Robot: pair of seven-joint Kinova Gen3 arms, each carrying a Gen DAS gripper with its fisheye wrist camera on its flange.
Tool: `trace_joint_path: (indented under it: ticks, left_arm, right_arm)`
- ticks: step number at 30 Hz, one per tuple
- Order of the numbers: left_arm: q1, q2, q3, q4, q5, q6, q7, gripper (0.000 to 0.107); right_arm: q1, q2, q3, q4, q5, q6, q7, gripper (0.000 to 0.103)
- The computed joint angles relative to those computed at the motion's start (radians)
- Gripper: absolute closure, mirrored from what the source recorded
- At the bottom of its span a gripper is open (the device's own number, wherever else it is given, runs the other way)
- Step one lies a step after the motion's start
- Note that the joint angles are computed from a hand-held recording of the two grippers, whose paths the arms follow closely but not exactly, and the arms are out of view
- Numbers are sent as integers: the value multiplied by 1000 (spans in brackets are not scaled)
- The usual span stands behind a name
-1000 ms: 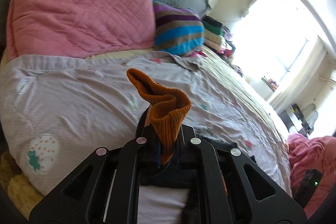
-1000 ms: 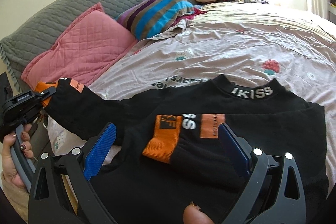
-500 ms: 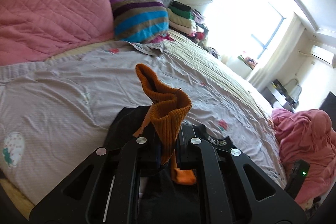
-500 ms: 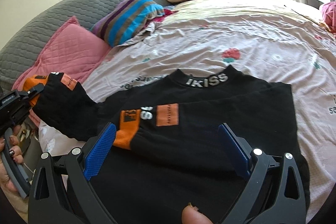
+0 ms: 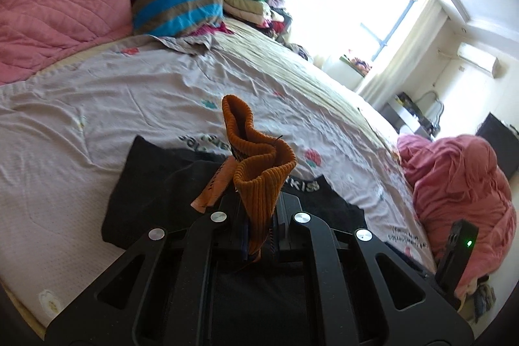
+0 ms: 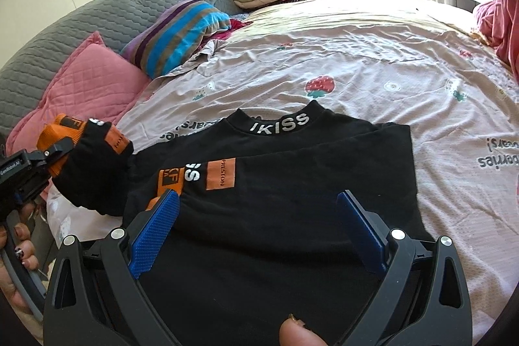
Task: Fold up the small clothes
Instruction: 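Carry the cuff over the sweatshirt body and open the left tool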
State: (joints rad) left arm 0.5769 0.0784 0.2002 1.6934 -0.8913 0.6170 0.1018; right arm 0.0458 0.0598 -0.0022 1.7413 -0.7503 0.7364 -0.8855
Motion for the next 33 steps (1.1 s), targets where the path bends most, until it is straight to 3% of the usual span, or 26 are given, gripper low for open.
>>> trace_joint_path:
  ticks: [12, 21, 27, 33]
  left_arm:
    - [44, 86, -27, -72, 163, -13, -211, 104]
    - [76, 135, -62, -113, 268, -17, -340, 103]
    - [80, 158, -72, -137, 349, -22, -435, 97]
    - [103, 162, -89, -150, 372, -11, -478, 74]
  right_arm:
    - [12, -8, 15, 10, 40, -1, -18, 6]
    - [37, -9, 26, 17, 13, 0, 2, 6]
    - [42, -8, 29, 19, 17, 6, -4, 6]
    - [43, -2, 27, 18, 18, 16, -6, 6]
